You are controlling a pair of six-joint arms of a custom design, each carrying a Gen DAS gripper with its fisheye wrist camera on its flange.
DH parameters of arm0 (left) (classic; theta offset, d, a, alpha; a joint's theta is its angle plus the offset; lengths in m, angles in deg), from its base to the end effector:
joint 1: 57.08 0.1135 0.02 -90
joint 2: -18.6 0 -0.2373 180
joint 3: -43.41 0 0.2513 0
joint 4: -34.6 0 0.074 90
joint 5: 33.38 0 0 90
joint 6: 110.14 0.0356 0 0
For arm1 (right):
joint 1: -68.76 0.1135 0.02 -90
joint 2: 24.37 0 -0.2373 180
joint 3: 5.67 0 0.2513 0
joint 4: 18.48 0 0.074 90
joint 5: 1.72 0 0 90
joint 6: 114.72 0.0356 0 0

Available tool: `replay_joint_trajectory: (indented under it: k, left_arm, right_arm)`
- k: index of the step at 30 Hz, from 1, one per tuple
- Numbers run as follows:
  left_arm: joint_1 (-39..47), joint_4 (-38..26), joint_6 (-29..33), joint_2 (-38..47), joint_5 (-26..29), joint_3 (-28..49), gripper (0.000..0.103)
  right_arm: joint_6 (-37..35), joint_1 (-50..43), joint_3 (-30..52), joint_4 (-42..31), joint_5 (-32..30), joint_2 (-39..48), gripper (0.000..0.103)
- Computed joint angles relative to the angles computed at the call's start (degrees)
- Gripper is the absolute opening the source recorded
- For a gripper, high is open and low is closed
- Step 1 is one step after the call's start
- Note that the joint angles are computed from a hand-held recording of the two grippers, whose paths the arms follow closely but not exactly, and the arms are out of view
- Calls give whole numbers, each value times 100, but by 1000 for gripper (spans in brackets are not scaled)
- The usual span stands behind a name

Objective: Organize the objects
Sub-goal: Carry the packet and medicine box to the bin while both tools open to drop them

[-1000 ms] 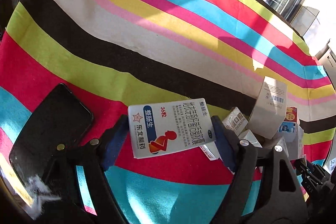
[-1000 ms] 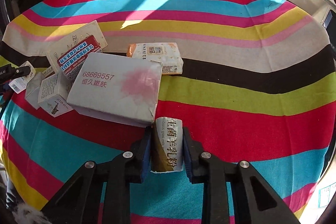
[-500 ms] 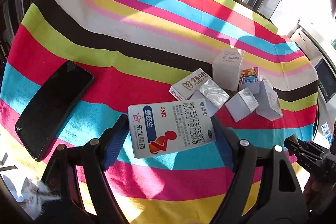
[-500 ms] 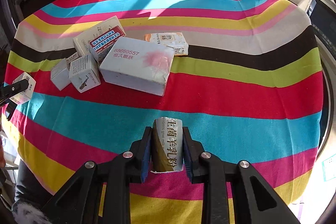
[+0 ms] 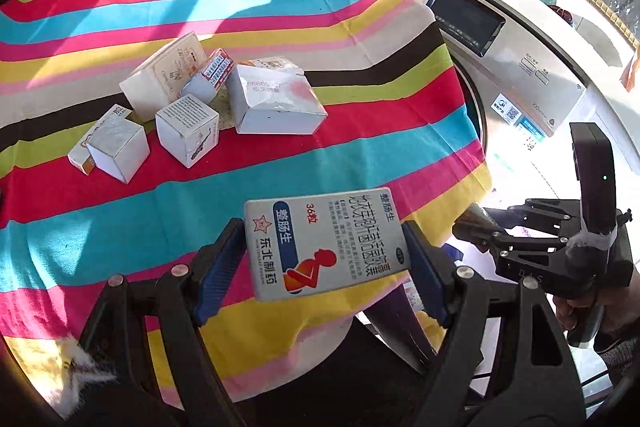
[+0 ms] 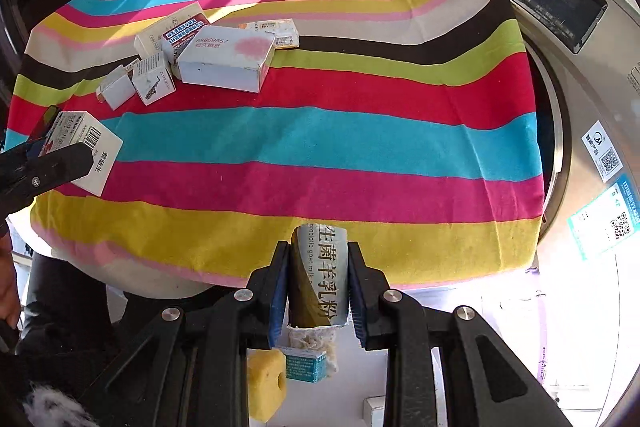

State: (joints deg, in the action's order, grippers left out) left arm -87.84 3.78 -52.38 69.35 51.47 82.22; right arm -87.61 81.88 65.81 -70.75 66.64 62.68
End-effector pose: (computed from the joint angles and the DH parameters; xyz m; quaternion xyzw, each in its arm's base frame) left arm 0.1701 -0.0975 0.1710 -0.0298 0.9150 -0.1740 0.3628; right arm 0.2797 0.0787 0.1839 -0.6219 0.7373 0.0877 0.2488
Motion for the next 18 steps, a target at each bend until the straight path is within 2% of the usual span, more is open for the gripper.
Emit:
replay_joint_trajectory:
  k: [6,8,10,18]
  left_arm:
    - [-928,605,506,1311,375,643,80]
    - [-1136,726,493,1604,479,766,80]
    - [-1301,828,456,1826,684,833,80]
    - [-1699,985,518,2259,906,1007,80]
  right_arm:
    - [-99,-876,269,56,467,507,28]
    - [-63,-1096,381,63,525,640,28]
    - [49,-1259,537,34,563,796,28]
    - [217,-1493,706,35,602,1013,29]
